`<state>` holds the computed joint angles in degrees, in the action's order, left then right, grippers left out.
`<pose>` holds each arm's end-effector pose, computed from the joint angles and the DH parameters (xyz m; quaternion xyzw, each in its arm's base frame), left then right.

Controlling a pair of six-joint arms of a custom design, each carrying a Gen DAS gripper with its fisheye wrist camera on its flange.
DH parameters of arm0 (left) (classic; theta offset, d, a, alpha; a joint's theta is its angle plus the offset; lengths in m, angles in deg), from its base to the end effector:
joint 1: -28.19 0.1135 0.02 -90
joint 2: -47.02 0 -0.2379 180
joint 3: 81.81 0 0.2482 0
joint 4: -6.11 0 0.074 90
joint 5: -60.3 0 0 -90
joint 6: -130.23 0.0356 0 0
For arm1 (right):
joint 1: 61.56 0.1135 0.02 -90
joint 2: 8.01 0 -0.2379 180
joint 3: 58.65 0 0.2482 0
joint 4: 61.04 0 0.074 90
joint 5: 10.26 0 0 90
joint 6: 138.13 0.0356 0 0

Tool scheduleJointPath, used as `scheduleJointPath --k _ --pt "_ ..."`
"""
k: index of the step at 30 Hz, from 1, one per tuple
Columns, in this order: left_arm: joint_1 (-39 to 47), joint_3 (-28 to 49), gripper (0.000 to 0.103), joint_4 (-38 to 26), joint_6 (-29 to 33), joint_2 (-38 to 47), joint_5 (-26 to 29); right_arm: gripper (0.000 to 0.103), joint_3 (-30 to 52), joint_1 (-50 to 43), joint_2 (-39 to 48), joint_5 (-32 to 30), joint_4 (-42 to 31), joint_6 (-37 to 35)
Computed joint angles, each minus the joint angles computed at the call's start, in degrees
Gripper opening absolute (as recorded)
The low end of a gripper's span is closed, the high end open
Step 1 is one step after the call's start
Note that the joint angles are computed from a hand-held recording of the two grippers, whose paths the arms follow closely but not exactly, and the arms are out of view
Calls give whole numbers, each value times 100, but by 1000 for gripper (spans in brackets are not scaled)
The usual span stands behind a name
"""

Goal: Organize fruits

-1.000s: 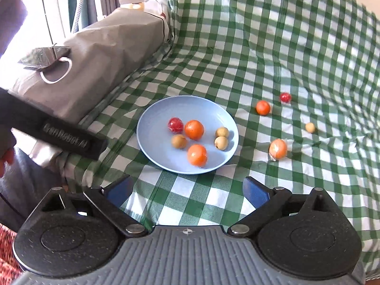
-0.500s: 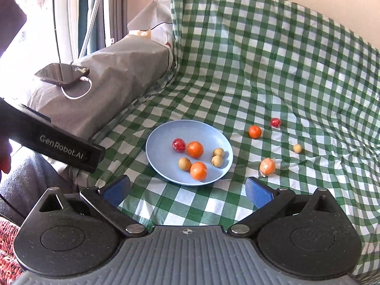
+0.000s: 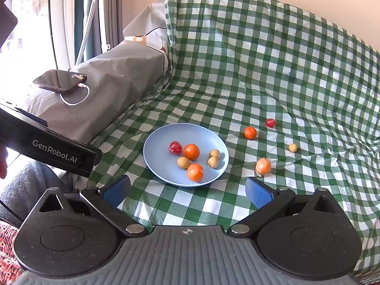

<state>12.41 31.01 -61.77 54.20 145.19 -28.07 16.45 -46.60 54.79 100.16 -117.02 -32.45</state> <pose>0.3457 -0.0987 0.3240 0.2479 0.9159 -0.0185 0.3151 0.2268 0.0477 0.3038 0.0754 0.9044 -0.0549 0.4164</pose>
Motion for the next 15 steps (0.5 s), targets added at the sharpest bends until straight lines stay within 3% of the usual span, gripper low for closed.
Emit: scheduleJointPath --k 15 --pt "-43 309 103 -110 18 349 -83 102 17 -219 207 -236 50 66"
